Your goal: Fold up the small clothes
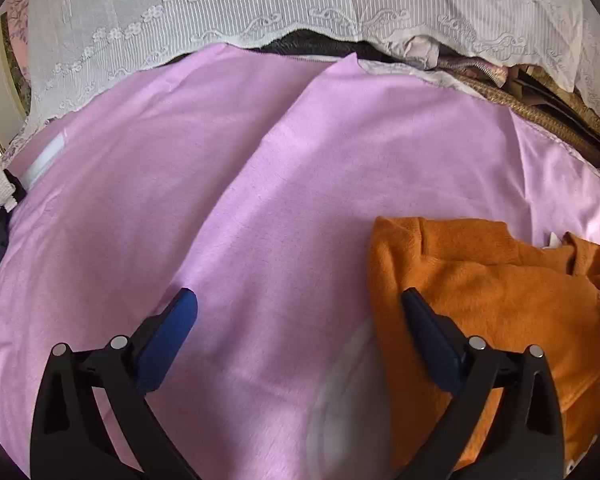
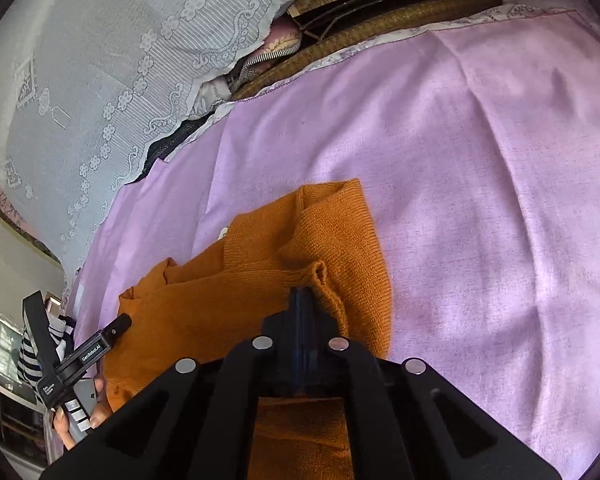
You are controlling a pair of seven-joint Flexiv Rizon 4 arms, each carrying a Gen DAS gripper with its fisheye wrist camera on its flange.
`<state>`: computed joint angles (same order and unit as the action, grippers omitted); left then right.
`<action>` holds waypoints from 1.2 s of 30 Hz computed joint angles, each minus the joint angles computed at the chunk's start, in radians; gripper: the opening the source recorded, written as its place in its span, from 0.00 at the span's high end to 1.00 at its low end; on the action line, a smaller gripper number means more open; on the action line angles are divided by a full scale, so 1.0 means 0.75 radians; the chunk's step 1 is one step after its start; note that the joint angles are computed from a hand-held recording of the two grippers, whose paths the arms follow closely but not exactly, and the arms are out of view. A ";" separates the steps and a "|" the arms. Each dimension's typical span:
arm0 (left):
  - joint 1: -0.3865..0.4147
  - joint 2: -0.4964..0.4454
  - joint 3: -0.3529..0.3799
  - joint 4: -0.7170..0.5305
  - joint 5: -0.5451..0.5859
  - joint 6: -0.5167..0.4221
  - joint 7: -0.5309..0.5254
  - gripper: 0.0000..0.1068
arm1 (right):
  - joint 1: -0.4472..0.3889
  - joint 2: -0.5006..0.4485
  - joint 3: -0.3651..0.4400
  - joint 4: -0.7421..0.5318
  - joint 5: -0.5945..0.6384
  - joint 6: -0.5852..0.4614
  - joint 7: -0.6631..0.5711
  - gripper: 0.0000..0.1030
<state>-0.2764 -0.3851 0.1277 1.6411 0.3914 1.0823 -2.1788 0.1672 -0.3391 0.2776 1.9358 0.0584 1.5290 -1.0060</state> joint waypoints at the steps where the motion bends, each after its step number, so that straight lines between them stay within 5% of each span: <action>1: -0.003 0.035 0.001 0.043 0.021 0.060 0.006 0.08 | 0.037 0.023 -0.035 0.025 -0.031 0.016 0.013 0.91; 3: -0.002 0.102 -0.010 0.127 0.049 0.182 0.036 0.08 | 0.056 0.048 -0.029 0.045 -0.051 0.042 0.008 0.82; 4: 0.012 0.121 -0.034 0.160 0.034 0.226 0.089 0.08 | 0.042 0.052 0.003 0.042 -0.043 0.046 -0.012 0.67; 5: 0.012 0.130 -0.045 0.175 0.033 0.239 0.133 0.08 | 0.030 0.051 0.035 0.038 -0.037 0.042 -0.035 0.55; 6: -0.023 0.125 -0.022 0.158 0.086 0.205 0.126 0.08 | 0.028 0.051 0.050 0.035 -0.038 0.028 -0.053 0.53; 9: -0.081 0.061 0.002 0.066 0.184 -0.022 0.091 0.07 | 0.066 0.054 0.026 0.040 -0.063 -0.048 -0.056 0.52; 11: 0.009 0.066 -0.061 0.126 0.029 0.034 0.175 0.07 | -0.024 0.025 0.128 0.010 0.053 -0.082 -0.154 0.55; 13: 0.034 0.083 -0.064 0.166 -0.035 0.062 0.187 0.07 | -0.093 0.032 0.196 0.019 0.177 -0.068 -0.224 0.71; 15: 0.053 0.109 -0.072 0.225 -0.090 0.106 0.201 0.07 | -0.124 0.066 0.221 0.039 0.278 -0.052 -0.254 0.76; 19: 0.038 0.200 -0.053 0.328 -0.064 0.259 0.168 0.07 | -0.031 0.164 0.134 0.139 0.289 0.043 -0.204 0.64; 22: 0.072 0.231 -0.110 0.396 -0.151 0.338 0.288 0.07 | -0.021 0.190 0.169 0.139 0.297 0.025 -0.262 0.60; 26: -0.013 0.141 -0.058 0.258 -0.029 0.075 0.243 0.07 | 0.123 0.162 0.025 0.145 0.130 -0.093 -0.151 0.52; 28: 0.022 0.138 -0.086 0.286 -0.095 0.078 0.281 0.07 | 0.088 0.149 0.062 0.135 0.194 -0.090 -0.194 0.53; 31: 0.061 0.188 -0.110 0.368 -0.186 0.118 0.328 0.07 | 0.177 0.222 -0.057 0.246 0.064 -0.012 -0.037 0.53; 36: 0.156 0.349 -0.237 0.680 -0.579 0.292 0.680 0.08 | 0.146 0.366 -0.003 0.420 0.085 0.120 -0.041 0.52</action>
